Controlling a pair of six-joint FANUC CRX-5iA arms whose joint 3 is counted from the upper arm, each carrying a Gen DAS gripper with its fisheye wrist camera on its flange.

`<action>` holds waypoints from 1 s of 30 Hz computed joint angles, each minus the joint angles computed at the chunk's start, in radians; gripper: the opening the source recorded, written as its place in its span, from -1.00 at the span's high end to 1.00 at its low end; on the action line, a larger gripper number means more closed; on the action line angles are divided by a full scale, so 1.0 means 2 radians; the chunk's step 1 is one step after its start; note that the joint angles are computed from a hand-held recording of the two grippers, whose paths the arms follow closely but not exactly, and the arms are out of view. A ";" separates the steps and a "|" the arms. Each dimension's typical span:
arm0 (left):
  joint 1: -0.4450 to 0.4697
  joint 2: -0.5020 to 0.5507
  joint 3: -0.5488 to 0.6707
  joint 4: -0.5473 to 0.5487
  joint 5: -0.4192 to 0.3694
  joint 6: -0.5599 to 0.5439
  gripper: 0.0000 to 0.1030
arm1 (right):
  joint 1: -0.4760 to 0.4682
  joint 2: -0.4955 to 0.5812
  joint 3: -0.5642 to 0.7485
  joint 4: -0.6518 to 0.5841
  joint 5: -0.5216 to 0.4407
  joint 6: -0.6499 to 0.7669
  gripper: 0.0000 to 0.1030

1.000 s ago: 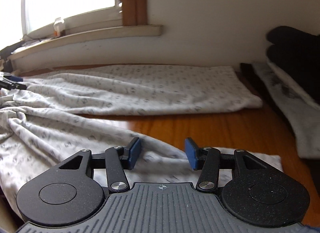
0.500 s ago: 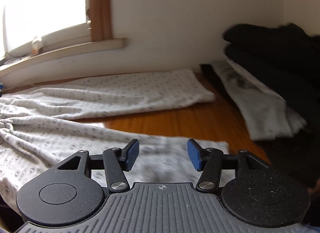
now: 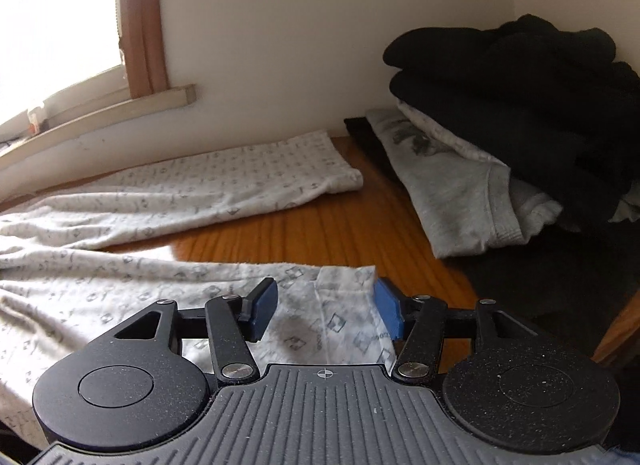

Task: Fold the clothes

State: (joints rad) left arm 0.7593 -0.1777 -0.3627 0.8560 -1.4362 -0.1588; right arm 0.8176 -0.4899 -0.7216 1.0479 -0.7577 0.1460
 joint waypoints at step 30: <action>0.003 0.029 0.011 0.026 0.002 0.013 0.94 | -0.009 -0.016 -0.035 0.064 0.033 -0.058 0.77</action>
State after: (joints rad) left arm 0.7650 -0.1200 -0.3413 0.9072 -1.4313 -0.1321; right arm 0.7997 -0.5225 -0.7921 1.1758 -0.6926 0.0298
